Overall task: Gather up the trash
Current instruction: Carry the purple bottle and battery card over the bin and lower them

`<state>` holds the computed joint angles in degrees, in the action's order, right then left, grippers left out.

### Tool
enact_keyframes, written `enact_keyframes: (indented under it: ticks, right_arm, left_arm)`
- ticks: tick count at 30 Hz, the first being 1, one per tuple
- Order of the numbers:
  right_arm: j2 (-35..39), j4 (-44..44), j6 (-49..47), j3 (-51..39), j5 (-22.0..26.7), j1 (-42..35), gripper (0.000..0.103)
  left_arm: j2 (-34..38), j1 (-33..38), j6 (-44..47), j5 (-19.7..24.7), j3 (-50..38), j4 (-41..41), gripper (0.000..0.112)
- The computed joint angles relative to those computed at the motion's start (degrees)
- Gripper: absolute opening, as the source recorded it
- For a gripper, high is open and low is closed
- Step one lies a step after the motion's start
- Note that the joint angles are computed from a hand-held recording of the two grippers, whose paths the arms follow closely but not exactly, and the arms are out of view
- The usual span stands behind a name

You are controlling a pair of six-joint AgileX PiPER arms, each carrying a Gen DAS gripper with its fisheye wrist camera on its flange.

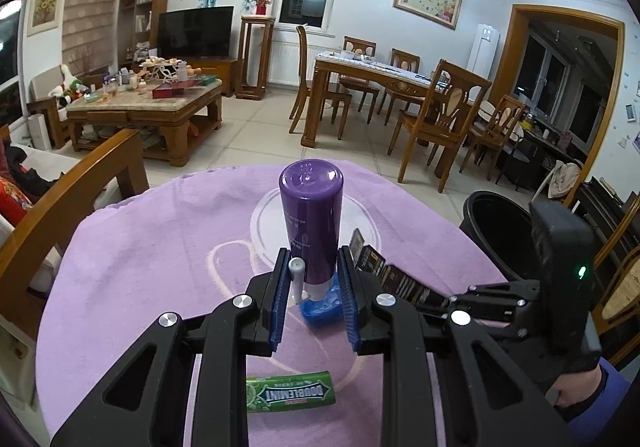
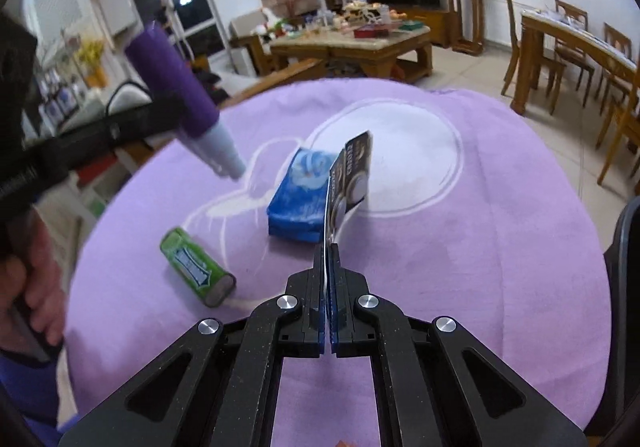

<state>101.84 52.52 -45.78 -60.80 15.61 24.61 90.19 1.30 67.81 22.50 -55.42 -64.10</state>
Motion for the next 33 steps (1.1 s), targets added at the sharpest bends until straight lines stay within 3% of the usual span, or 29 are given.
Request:
enact_keyframes:
  ticks: [6,9,15,20,33]
  right_arm:
    - [-6.80,21.14,-20.20,5.40,9.04,-9.62,0.002]
    - [-10.48,25.21,-24.97,8.13,13.93,-16.29,0.002]
    - [-15.02,28.11,-29.64,11.78,23.68,-31.25,0.002]
    - [-16.21,27.00,-31.91,13.25,29.88,-44.74,0.002]
    - [-4.92,24.69,-38.41,8.82,40.72,-68.83,0.003]
  left_arm:
    - [0.02,-3.56,-0.06,-0.88,-0.36,-0.28,0.024]
    - [0.46,-8.73,-4.85,-3.64,-1.57,3.17,0.024]
    - [4.08,-18.61,-17.08,-6.75,-6.33,13.38,0.024]
    - [8.55,-25.48,-22.32,-7.43,-11.51,16.97,0.024]
    - [25.87,-35.81,-36.60,-1.47,-32.06,27.58,0.024]
